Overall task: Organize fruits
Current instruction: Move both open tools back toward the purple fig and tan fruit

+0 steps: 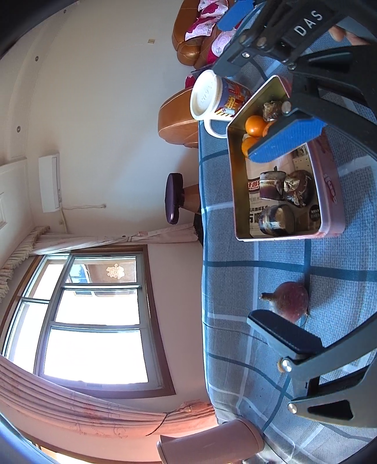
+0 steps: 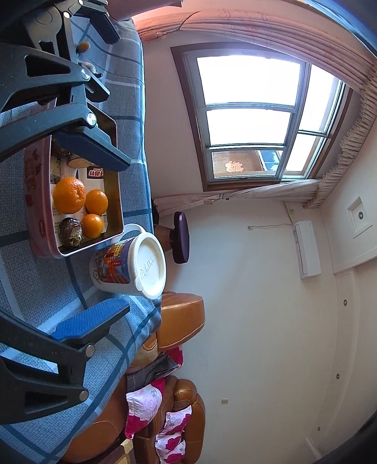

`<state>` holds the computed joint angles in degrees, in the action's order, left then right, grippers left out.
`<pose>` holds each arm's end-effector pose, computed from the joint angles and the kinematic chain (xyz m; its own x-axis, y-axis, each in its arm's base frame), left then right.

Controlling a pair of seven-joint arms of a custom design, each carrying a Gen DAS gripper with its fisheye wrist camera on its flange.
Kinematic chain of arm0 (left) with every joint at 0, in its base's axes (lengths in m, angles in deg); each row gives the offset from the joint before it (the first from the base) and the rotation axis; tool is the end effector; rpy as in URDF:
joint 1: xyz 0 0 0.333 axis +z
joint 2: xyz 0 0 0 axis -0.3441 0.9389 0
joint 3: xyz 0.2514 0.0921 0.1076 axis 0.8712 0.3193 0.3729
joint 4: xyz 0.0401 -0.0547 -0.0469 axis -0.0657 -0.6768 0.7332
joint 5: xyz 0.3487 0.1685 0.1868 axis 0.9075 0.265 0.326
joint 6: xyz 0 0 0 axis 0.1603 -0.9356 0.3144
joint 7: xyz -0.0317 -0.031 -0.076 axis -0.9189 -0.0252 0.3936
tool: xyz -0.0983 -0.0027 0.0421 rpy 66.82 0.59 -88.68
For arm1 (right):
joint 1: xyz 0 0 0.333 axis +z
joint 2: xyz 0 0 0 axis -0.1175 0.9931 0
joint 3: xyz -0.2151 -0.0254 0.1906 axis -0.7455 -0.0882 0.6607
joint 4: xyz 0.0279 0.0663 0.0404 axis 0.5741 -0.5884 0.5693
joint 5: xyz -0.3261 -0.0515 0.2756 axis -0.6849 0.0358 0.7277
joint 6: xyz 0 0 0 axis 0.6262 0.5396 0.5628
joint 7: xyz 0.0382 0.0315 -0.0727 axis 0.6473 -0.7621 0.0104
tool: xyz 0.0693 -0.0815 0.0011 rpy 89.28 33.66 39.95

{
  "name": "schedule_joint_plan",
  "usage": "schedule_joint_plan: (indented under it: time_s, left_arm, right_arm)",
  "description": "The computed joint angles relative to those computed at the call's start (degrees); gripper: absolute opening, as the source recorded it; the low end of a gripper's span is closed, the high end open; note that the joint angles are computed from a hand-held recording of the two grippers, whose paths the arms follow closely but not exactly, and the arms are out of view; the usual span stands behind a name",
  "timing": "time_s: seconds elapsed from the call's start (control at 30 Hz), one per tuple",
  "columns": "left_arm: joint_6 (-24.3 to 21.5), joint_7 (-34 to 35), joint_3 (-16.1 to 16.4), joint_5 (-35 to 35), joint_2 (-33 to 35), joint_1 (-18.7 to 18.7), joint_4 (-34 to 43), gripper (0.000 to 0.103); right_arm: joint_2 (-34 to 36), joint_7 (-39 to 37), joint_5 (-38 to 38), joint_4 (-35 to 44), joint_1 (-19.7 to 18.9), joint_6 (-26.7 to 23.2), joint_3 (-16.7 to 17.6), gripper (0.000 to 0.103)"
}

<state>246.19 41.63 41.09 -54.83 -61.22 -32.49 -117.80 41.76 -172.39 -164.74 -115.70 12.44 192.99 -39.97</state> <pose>0.5868 -0.1986 0.4501 -0.2614 -0.9652 -0.0098 -0.3146 0.0948 -0.9445 0.5216 0.2582 0.4454 -0.3976 -0.9152 -0.0653 -0.1745 0.1453 -0.9739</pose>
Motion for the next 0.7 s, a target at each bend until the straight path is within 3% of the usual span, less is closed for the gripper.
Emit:
schedule_joint_plan:
  time_s: [0.17, 0.23, 0.7]
  left_arm:
    - [-1.2, -6.0, -0.7, 6.9, -2.0, 3.2, -2.6, 0.103]
    - [-0.5, -13.3, -1.4, 14.8, -2.8, 6.0, -4.1, 0.103]
    - [0.7, -20.7, 1.5, 26.5, -4.1, 9.3, -6.1, 0.103]
  right_arm:
    - [1.5, -3.3, 2.4, 1.4, 1.1, -2.5, 0.6, 0.09]
    - [2.2, -5.2, 3.7, 2.3, 1.5, -1.9, 0.4, 0.09]
    - [5.7, -7.7, 5.8, 6.2, 4.9, -3.4, 0.3, 0.09]
